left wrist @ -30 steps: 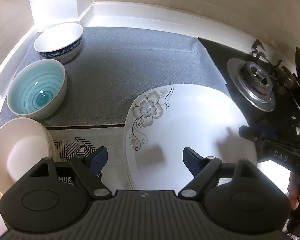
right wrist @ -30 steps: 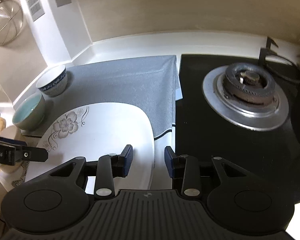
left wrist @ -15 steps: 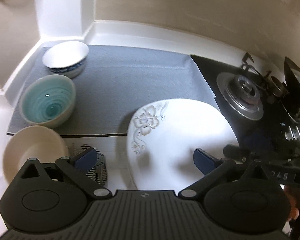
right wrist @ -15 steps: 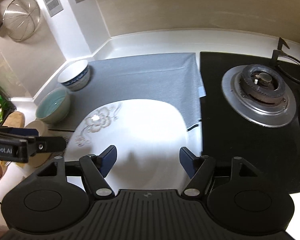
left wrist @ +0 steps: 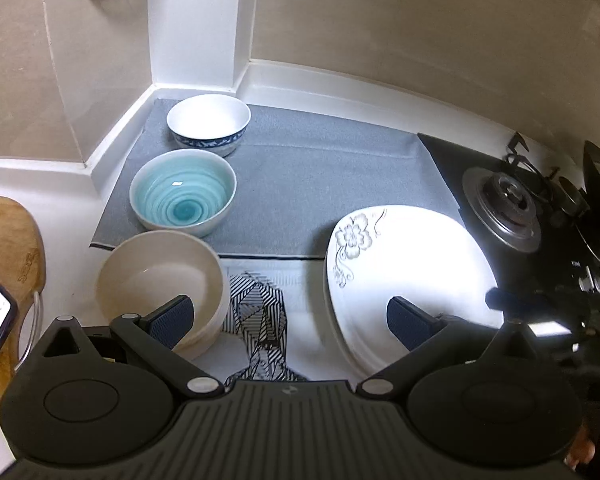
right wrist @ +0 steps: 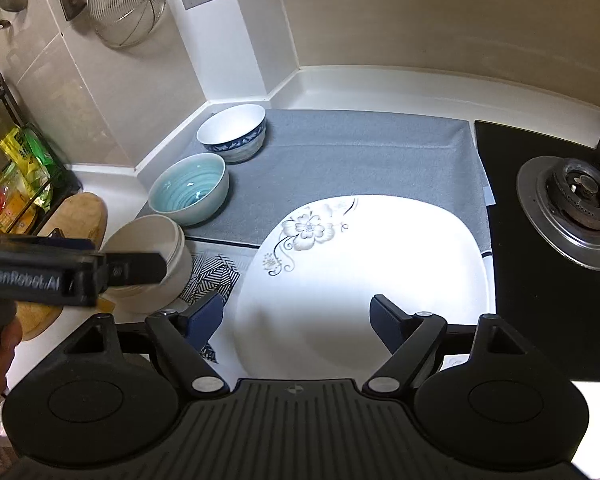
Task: Organize plates and bowls
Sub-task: 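Lower the flower-patterned plate onto the stack and open both grippers, then move both grippers toward the teal swirl bowl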
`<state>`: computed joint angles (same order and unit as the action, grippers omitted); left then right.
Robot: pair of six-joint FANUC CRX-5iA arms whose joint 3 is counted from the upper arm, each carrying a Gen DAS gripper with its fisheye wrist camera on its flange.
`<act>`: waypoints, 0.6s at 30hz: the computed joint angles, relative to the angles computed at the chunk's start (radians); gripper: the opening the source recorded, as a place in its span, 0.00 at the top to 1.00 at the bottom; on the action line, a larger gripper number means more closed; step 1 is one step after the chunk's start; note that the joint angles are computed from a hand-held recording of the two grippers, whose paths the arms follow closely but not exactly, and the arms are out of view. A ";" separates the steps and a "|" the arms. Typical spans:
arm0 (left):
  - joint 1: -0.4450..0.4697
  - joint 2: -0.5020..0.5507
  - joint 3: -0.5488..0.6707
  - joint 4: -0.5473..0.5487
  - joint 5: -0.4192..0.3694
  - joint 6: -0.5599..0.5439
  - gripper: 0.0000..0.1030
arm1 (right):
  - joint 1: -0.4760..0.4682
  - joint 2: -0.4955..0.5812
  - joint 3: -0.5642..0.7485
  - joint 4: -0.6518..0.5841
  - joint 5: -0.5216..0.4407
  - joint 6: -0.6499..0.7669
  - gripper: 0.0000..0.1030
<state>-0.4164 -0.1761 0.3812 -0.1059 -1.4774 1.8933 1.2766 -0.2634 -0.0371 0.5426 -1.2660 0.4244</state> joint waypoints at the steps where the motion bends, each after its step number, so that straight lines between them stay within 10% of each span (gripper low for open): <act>1: 0.007 -0.008 -0.006 0.003 0.002 -0.005 0.00 | 0.008 0.004 0.004 0.002 -0.006 -0.007 0.18; 18: 0.133 -0.117 -0.111 0.076 0.017 -0.085 0.00 | 0.082 0.078 0.071 0.019 -0.048 -0.039 0.17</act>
